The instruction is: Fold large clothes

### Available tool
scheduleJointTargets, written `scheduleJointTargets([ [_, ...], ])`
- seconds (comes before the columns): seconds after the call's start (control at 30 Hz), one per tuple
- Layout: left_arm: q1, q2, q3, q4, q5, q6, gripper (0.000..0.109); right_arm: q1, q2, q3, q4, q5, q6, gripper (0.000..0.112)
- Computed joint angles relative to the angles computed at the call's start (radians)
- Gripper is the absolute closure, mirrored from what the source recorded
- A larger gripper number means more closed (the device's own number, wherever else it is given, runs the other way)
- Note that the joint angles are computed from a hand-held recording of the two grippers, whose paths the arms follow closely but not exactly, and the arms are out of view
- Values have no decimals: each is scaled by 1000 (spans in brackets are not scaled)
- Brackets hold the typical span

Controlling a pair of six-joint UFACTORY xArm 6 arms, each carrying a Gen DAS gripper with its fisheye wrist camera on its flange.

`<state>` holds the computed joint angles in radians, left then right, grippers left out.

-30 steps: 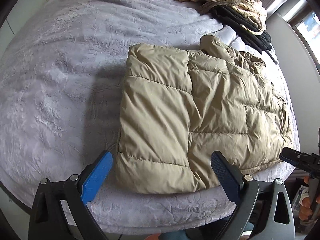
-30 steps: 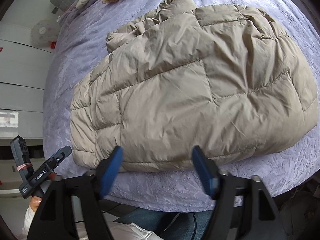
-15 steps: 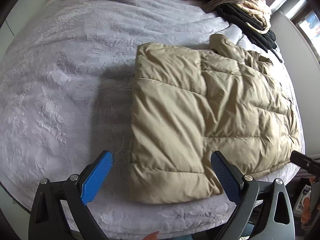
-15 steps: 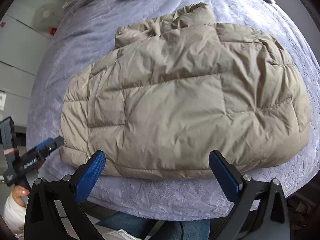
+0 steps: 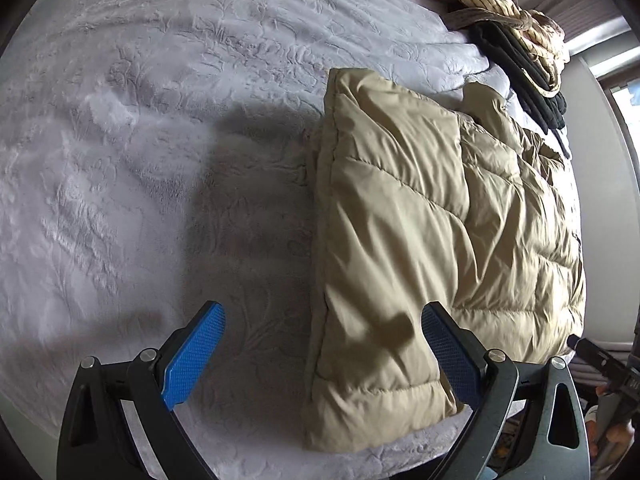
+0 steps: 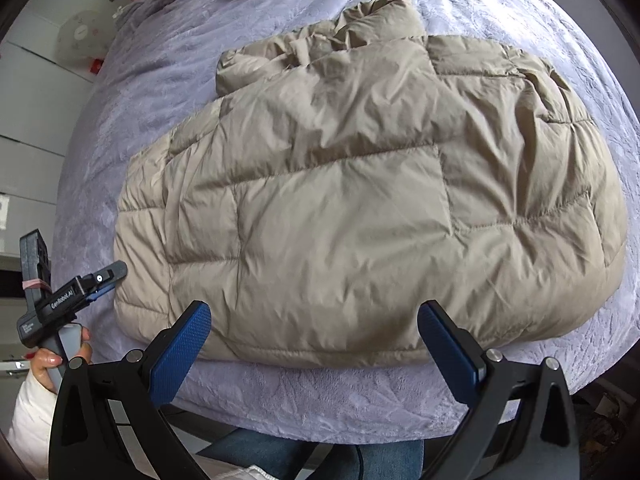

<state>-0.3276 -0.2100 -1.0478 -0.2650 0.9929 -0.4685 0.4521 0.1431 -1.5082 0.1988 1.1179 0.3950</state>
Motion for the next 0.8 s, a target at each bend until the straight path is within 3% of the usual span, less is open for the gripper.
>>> scheduleJointTargets([
  [0.1, 10, 25, -11, -25, -21, 43, 9, -9, 12, -8, 1, -38, -6, 17],
  [0.13, 15, 35, -17, -37, -26, 60, 9, -12, 19, -13, 5, -55, -12, 39],
  [0.17, 17, 42, -22, -50, -29, 75, 9, -15, 33, -28, 6, -58, -19, 70],
  [0.23, 27, 70, -36, -98, -34, 125, 9, -20, 66, -60, 9, -61, -31, 90],
  [0.4, 50, 147, -73, -193, -25, 255, 9, -27, 143, -127, 9, -118, -78, 90],
  [0.53, 87, 225, -104, -368, -25, 412, 9, -33, 204, -171, -24, -145, -82, 90],
  [0.63, 104, 290, -134, -488, -4, 513, 9, -44, 236, -176, -6, -158, -84, 91],
  [0.8, 106, 369, -185, -572, 25, 598, 6, -59, 247, -142, 30, -191, -91, 93],
])
